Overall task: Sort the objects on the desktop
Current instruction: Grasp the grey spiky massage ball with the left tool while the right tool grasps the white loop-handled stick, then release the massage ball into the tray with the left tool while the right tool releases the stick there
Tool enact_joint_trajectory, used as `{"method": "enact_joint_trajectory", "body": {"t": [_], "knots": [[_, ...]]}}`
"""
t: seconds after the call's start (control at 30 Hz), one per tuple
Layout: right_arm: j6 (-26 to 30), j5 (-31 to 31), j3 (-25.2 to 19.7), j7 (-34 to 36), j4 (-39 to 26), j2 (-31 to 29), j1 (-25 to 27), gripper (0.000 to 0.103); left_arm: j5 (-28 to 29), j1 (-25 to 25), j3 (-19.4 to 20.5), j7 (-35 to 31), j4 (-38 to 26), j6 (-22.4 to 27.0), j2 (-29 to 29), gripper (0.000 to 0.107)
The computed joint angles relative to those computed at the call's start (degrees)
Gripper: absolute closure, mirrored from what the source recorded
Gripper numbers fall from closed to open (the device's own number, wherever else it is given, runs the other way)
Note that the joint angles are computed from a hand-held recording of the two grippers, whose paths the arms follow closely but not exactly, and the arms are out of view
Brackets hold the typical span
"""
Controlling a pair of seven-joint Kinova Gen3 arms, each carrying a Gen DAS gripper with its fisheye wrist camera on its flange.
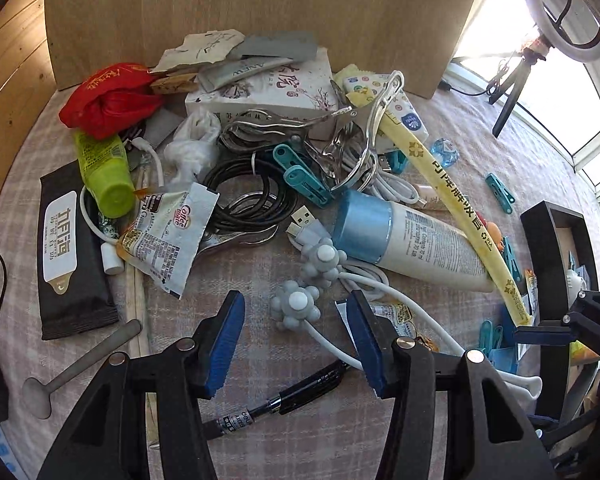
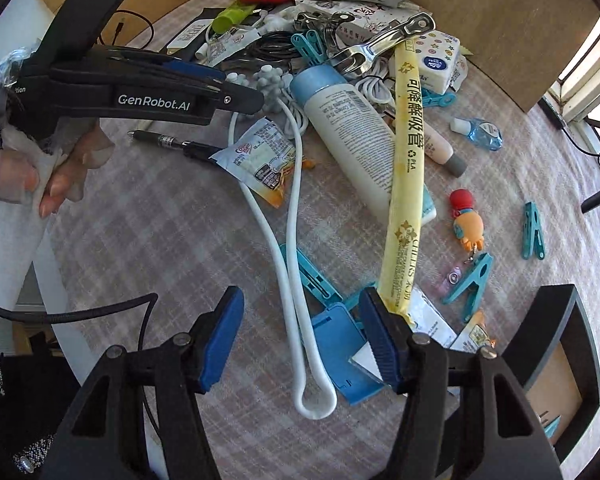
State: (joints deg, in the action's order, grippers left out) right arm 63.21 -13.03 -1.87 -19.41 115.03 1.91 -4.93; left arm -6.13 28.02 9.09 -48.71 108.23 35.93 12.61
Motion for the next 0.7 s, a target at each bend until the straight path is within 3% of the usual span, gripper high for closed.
{"method": "enact_joint_trajectory", "body": {"t": [0.03,0.2,0.3,0.43,0.7], "knots": [[-0.49,0.43,-0.32,-0.71,0.25,0.46,-0.4,0.044,0.73,-0.49,0.19,-0.63,0.24,-0.62,0.19,0.06],[-3.9,2.66,-1.4,-3.17,2.12,1.17,-1.87,0.068,1.68,-0.86,-0.21,-0.67,0.87,-2.35,0.53,0.087],[-1.33,1.49,-0.68,-3.83,0.06,2.49,-1.16,0.085,-0.67,0.6,-0.92,1.33,1.16,-2.71,0.08,0.086],[-0.25,0.75,-0.25,-1.62,0.15,0.97,0.07,0.086,-1.7,0.69,-0.58,1.94,1.17,-2.42,-2.25,0.087],[7.87,-3.23,2.94,5.49,-1.74,-4.71,3.28,0.089,-7.43,1.67,1.92,5.67,-2.3,2.84,-7.54,0.087]]}}
